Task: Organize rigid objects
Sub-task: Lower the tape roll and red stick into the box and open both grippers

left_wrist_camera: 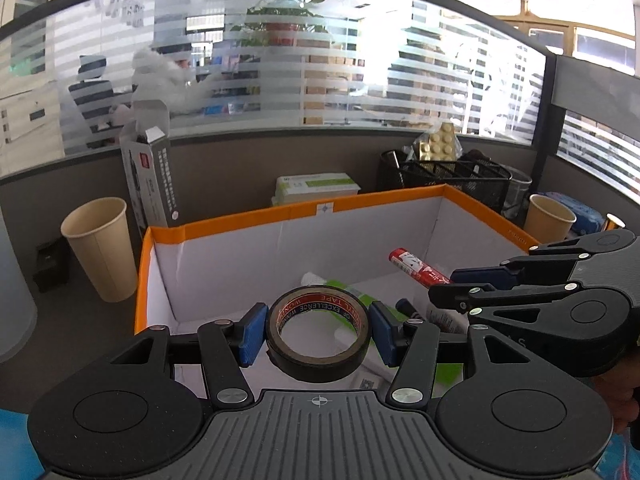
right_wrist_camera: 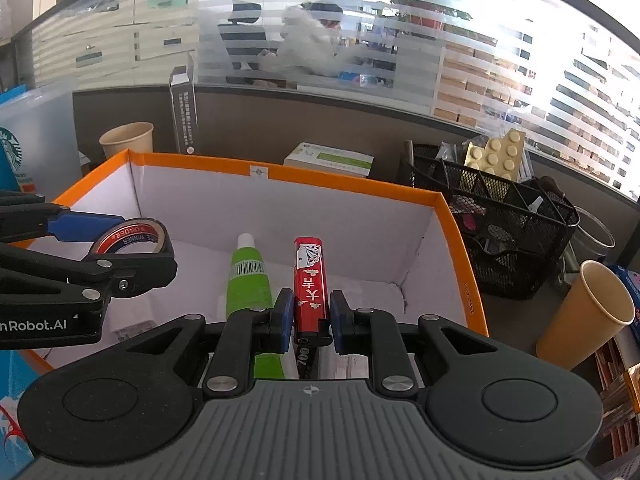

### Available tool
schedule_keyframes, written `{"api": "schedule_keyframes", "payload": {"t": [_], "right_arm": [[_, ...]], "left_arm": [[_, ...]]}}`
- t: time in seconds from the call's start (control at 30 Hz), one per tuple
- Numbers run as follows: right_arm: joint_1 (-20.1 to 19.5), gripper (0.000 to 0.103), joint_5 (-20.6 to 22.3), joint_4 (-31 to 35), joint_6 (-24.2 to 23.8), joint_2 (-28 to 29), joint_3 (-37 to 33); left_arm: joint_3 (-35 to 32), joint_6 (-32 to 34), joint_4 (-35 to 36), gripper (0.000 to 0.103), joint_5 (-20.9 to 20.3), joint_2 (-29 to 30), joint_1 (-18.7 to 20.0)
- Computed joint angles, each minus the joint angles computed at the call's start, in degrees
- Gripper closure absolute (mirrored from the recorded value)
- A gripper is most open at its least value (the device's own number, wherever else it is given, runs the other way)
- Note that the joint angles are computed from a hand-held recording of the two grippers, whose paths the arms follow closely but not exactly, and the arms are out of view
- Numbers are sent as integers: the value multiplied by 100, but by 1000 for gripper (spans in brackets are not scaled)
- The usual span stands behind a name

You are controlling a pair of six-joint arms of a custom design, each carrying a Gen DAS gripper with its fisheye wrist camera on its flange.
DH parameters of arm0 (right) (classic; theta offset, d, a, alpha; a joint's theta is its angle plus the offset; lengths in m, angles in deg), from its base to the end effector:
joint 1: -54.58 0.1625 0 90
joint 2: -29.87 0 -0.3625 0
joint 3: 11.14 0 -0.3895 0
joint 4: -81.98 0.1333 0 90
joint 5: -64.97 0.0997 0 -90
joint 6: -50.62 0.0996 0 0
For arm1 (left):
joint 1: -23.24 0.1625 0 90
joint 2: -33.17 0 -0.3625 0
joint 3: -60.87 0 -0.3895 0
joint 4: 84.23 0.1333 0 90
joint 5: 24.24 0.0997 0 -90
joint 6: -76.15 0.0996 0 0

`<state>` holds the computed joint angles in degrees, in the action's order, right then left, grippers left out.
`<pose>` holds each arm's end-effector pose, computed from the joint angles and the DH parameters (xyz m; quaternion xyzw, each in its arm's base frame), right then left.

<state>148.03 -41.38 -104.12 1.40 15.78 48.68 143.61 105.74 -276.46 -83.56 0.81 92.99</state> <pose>0.1508 -0.7530 -0.0123 0.3431 -0.8296 0.3380 0.2824 -0.0638 -0.7050 0.0820 0.2606 0.8353 -0.4008 0.2715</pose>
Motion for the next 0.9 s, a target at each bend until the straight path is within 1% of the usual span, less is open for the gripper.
{"api": "schedule_keyframes", "payload": {"t": [0.4,0.53,0.77,0.9], "right_arm": [[13,85,-140,4,4,32,-15],[27,85,-262,58,19,52,-65],[30,85,-395,434,174,56,-201],[8,85,-410,702,388,37,-268]], "left_arm": [[-3,-100,210,50,128,-11,1],[-46,-155,410,50,171,-20,4],[-129,-379,802,50,238,-43,22],[-140,-450,896,50,278,-40,23]]}}
